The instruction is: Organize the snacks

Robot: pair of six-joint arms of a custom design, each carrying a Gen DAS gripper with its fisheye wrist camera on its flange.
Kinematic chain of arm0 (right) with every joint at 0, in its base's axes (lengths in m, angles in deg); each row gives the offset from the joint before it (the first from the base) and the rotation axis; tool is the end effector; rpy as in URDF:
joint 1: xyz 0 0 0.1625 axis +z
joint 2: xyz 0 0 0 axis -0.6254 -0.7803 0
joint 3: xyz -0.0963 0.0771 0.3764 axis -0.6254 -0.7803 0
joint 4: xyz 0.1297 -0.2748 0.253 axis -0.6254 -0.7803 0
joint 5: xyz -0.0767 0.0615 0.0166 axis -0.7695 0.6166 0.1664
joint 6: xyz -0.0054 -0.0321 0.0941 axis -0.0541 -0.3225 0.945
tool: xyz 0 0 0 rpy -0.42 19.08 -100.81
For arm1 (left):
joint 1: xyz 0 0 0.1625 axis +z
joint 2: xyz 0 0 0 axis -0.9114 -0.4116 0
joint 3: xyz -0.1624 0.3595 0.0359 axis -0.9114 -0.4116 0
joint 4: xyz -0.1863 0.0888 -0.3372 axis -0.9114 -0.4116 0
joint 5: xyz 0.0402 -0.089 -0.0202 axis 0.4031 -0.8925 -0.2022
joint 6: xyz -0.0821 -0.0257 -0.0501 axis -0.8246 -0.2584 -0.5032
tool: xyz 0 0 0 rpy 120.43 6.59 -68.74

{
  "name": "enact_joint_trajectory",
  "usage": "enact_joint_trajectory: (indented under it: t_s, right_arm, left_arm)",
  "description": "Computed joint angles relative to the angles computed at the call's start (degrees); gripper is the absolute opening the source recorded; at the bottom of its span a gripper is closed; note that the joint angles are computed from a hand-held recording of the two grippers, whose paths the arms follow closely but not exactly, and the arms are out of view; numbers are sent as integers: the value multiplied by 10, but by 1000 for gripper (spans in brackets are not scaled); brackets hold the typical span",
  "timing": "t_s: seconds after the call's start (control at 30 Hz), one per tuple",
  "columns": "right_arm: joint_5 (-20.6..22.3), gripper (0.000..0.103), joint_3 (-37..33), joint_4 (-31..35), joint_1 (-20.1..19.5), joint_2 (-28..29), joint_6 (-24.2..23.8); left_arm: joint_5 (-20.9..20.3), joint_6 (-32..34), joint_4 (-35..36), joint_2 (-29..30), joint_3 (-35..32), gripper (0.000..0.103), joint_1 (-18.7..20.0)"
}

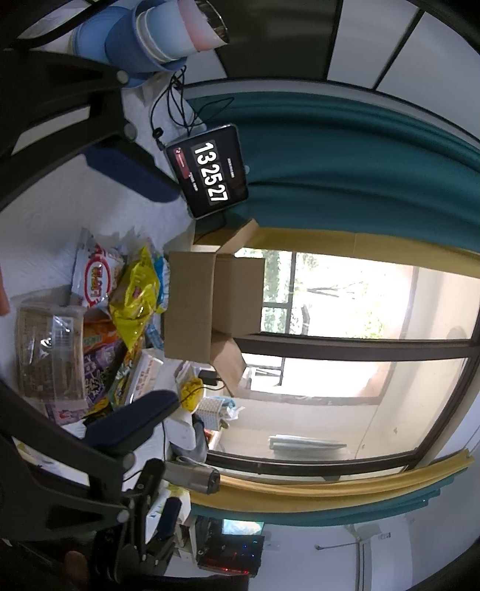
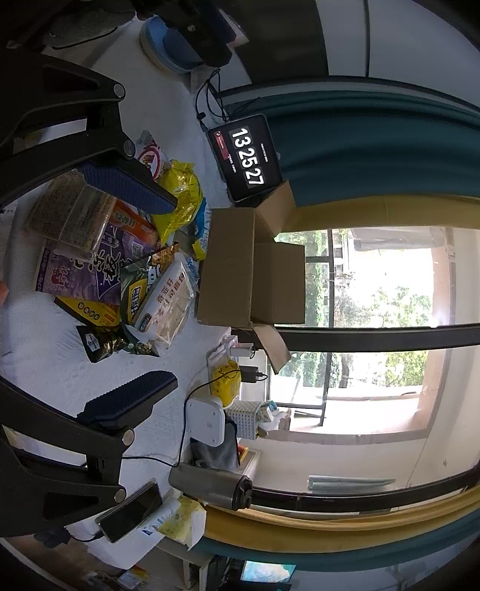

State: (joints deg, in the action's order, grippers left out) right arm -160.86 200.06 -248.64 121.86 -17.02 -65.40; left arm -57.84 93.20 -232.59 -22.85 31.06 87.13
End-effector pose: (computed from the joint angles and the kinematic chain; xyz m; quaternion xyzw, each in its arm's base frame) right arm 0.0904 -0.4024 0.3624 0.2128 -0.7632 0.5741 0.2065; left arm -0.4312 -0.4078 0.0501 0.2803 0.7402 -0.5767 0.2024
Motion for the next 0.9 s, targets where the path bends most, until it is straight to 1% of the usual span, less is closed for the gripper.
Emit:
enact_joint_trajectory:
  t_s: [0.9]
  right_arm:
    - [-3, 89, 2, -2, 2, 5, -3]
  left_arm:
    - [1, -5, 1, -5, 9, 103, 2]
